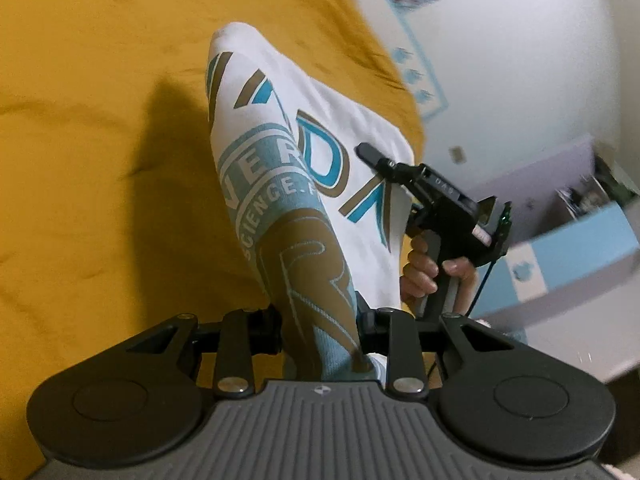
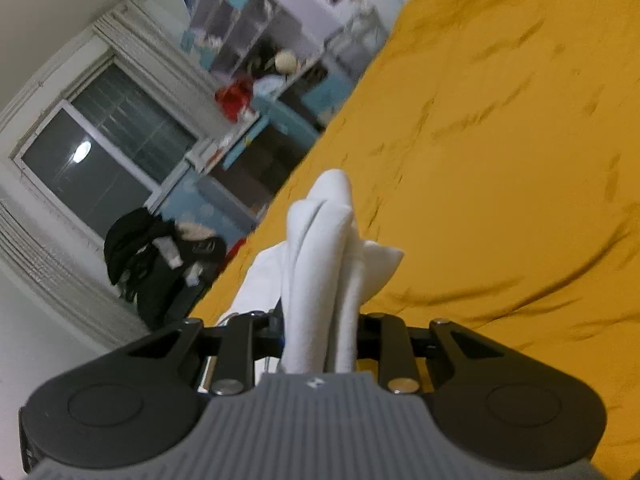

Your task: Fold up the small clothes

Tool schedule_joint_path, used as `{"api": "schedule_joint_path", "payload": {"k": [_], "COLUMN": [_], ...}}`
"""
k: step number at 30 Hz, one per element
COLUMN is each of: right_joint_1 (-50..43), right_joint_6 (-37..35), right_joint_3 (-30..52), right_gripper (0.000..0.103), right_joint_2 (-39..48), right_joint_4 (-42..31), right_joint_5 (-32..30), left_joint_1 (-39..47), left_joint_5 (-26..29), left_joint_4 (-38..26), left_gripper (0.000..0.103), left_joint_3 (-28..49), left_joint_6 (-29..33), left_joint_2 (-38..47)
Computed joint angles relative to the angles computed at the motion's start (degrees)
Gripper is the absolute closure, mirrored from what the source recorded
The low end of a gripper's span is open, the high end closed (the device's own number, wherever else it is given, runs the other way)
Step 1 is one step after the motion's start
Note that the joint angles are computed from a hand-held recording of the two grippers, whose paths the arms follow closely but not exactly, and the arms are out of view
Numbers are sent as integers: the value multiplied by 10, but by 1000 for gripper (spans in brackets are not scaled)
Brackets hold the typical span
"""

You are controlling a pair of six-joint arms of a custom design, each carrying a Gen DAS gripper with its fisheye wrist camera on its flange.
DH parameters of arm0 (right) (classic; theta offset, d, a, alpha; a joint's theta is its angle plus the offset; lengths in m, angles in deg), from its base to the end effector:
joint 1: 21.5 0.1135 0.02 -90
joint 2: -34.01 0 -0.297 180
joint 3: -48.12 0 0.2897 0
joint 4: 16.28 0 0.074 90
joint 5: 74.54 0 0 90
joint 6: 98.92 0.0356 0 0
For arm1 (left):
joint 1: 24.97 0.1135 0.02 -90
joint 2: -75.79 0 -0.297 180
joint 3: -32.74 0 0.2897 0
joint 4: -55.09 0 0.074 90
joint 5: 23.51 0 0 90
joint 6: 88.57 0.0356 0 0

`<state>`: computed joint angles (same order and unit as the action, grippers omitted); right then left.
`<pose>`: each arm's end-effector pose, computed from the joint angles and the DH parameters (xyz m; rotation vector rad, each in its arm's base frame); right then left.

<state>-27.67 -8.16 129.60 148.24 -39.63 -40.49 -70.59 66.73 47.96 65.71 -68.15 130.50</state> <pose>0.4386 -0.0177 0.1497 -0.2293 2.2850 1.1702 0.1492 -0.1527 0.1957 -0.4786 2.2694 -1.1591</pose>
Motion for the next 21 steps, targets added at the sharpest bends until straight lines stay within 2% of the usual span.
{"api": "schedule_joint_path", "payload": {"k": [2,4,6,8,10,12,13,16,18,21], "right_joint_1": [34,59,75,69,59,48,46,44,56,62], "right_joint_6": [12,4,-2,15,36,32,37,52,85,26], "right_joint_3": [7,15,27,43,57,58,44,-25,-124,-247], "right_gripper": [83,82,82,81,78,76,70,58,56,56], "right_joint_2": [35,79,116,152,172,174,162,98,13,-90], "right_joint_4": [17,27,39,45,49,33,41,107,215,338], "right_joint_5": [34,81,133,120,90,74,78,135,250,244], "left_joint_1": [16,37,22,2,-5,-7,-6,8,-35,-87], "left_joint_5": [12,44,30,5,1,6,10,8,-76,-164], "left_joint_4": [37,110,200,226,218,178,135,-53,-162,-180], "left_gripper": [69,69,68,68,68,68,68,68,68,68], "left_joint_3": [-42,-84,-118,-128,-126,-122,-123,-101,-85,-76], "left_joint_6": [-32,-55,-58,-51,-48,-56,-63,-61,-64,-70], "left_joint_2": [16,68,114,118,113,81,44,-109,-204,-269]}}
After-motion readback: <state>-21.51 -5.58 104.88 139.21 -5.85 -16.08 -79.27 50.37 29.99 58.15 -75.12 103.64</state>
